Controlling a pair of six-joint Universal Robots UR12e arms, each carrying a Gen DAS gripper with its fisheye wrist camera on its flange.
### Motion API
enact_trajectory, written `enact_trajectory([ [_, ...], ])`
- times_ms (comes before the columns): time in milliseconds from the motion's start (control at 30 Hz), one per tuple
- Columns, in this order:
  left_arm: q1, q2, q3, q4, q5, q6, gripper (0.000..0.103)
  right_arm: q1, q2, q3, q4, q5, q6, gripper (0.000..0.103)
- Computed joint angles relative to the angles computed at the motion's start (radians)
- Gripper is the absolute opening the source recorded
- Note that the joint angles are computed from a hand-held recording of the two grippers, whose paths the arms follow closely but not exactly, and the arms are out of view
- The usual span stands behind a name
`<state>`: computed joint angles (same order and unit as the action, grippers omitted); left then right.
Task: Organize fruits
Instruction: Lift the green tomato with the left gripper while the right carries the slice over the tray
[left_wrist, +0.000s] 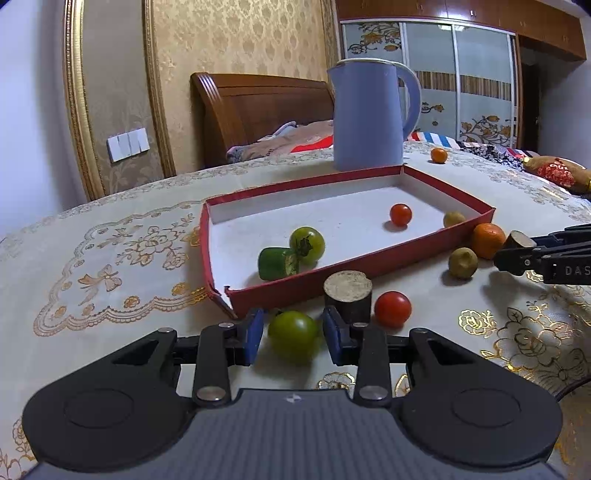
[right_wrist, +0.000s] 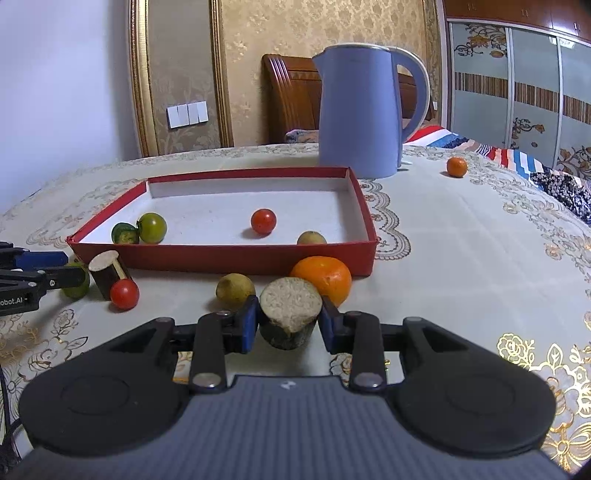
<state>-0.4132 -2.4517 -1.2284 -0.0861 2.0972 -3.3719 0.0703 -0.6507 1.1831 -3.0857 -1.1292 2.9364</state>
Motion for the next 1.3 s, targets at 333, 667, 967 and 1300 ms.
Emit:
enact_trajectory([
  [333,0.01,0.033,-0.037,-0.016,-0.067,-0.044,0.034,0.001,0.004,-0.008,0.002,0.009,0.004,0.033],
  [667,0.009,0.018,-0.009,-0.058,-0.08,0.04,0.051,0.001,0.01,-0.021,0.042,0.009,0.009,0.033],
  [967,0.008,0.009,0.006,-0.1,-0.053,-0.025,0.051,0.0,0.013,-0.026,0.05,0.014,0.011,0.033],
  [1300,0.002,0.007,0.009,-0.103,-0.042,-0.04,0.03,0.01,0.007,-0.011,0.018,-0.017,-0.029,0.033],
])
